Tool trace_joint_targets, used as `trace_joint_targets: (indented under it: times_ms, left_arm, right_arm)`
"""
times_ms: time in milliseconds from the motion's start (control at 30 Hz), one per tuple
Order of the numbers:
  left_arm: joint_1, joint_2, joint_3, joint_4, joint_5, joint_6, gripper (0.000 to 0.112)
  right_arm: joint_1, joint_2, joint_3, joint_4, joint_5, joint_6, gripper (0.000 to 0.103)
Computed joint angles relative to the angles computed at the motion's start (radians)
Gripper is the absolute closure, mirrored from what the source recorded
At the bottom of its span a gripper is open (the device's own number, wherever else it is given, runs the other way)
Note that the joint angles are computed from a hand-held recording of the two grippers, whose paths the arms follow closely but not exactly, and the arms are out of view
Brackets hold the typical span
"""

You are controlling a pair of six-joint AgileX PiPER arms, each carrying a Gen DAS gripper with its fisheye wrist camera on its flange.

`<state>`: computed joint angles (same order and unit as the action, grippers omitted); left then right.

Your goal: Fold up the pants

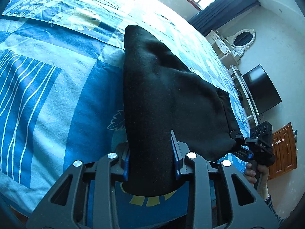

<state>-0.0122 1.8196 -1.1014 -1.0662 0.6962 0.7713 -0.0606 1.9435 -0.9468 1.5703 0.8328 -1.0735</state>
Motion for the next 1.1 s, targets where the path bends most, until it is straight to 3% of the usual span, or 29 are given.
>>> trace_joint_targets:
  times_ms: [200,733,833,900,967,1100]
  left_arm:
    - [-0.005,-0.040,0.039,0.022,-0.016,-0.018,0.080]
    - [0.019,-0.056,0.117,-0.081,-0.033,0.130,0.078]
    - [0.004,-0.086,0.152,-0.086,-0.080,0.170,0.068]
    - [-0.027,-0.122,0.178,-0.052,-0.154,0.150,0.055]
    - [-0.059,-0.160,0.206,-0.014,-0.234,0.108,0.033]
    - [-0.122,-0.230,0.237,0.194,-0.337,-0.108,0.023]
  right_arm:
    - [0.006,-0.004,0.045,0.028,0.006,-0.037,0.069]
    - [-0.014,0.050,0.041,0.052,0.038,-0.067,0.069]
    - [-0.019,0.055,0.043,0.050,0.037,-0.064,0.063]
    - [-0.019,0.058,0.050,0.067,0.041,-0.077,0.050]
    - [-0.013,0.045,0.065,0.089,0.034,-0.095,0.044]
    - [0.032,-0.035,0.101,0.067,-0.069,-0.068,0.029]
